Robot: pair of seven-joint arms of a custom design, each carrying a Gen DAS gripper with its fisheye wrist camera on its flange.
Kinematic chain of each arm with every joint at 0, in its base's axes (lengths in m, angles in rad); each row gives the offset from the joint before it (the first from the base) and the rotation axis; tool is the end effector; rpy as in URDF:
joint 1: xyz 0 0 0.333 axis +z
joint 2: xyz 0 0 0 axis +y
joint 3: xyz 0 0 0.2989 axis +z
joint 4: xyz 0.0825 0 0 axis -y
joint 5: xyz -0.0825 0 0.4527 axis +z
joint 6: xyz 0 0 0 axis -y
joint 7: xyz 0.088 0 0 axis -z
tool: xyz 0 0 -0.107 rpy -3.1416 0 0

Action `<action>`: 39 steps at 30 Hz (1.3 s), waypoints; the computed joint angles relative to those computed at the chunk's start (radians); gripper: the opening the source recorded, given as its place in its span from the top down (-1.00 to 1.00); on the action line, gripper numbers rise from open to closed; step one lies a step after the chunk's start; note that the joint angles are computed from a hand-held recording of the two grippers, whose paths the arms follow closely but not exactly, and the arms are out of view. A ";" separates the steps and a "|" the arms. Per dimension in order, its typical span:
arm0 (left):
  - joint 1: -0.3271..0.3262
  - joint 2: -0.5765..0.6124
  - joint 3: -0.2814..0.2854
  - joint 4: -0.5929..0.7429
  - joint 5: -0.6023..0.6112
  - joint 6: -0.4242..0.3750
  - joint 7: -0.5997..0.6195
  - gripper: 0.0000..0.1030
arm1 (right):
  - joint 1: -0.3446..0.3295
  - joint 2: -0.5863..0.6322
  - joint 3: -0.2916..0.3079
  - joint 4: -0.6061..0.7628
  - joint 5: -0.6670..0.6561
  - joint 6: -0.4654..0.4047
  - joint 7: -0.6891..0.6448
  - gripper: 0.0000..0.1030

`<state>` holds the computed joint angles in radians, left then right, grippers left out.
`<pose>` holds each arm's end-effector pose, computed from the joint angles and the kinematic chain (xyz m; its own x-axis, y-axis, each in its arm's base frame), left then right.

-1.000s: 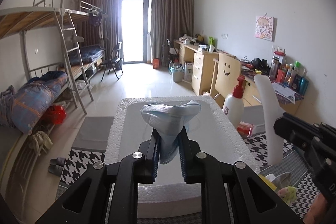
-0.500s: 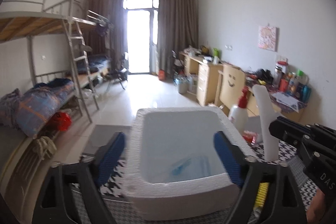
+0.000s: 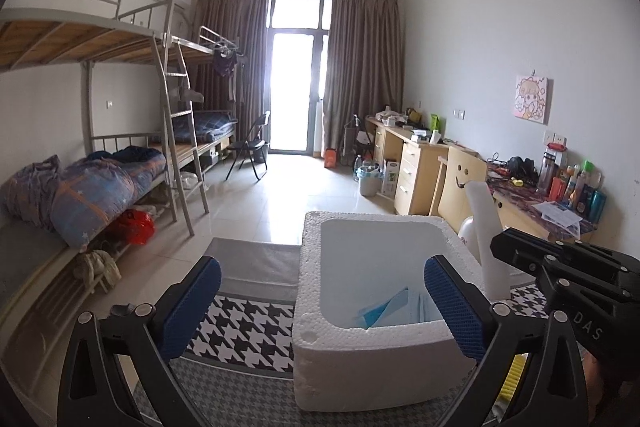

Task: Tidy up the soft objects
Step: 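Lower the white tube into the foam box and open the right tool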

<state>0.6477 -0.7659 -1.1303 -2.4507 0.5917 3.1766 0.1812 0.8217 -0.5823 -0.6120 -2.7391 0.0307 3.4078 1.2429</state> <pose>0.4450 -0.3252 0.4454 -0.0313 -0.9973 0.0666 -0.3618 -0.0508 -0.9309 0.4614 0.0946 0.4481 0.3902 -0.9197 -0.0431 -0.3647 -0.1114 -0.9244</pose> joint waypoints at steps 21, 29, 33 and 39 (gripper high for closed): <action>-0.052 -0.022 0.054 -0.070 0.039 -0.034 -0.045 -0.98 | 0.175 0.012 -0.117 0.060 0.052 -0.049 -0.099 0.81; -0.067 -0.033 0.077 -0.087 0.062 -0.055 -0.083 -0.98 | 0.173 0.043 -0.091 0.089 0.140 -0.106 -0.141 0.08; -0.079 -0.028 0.088 -0.090 0.080 -0.062 -0.095 -0.98 | 0.186 0.018 -0.096 0.072 0.184 -0.073 -0.180 -0.25; -0.102 -0.035 0.108 -0.100 0.104 -0.069 -0.116 -0.98 | 0.166 0.010 -0.077 0.067 0.191 -0.086 -0.184 -0.28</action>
<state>0.5458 -0.8010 -1.0220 -2.5505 0.6957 3.1071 0.0655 0.9878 -0.5721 -0.6892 -2.6719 0.2218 3.3218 1.0587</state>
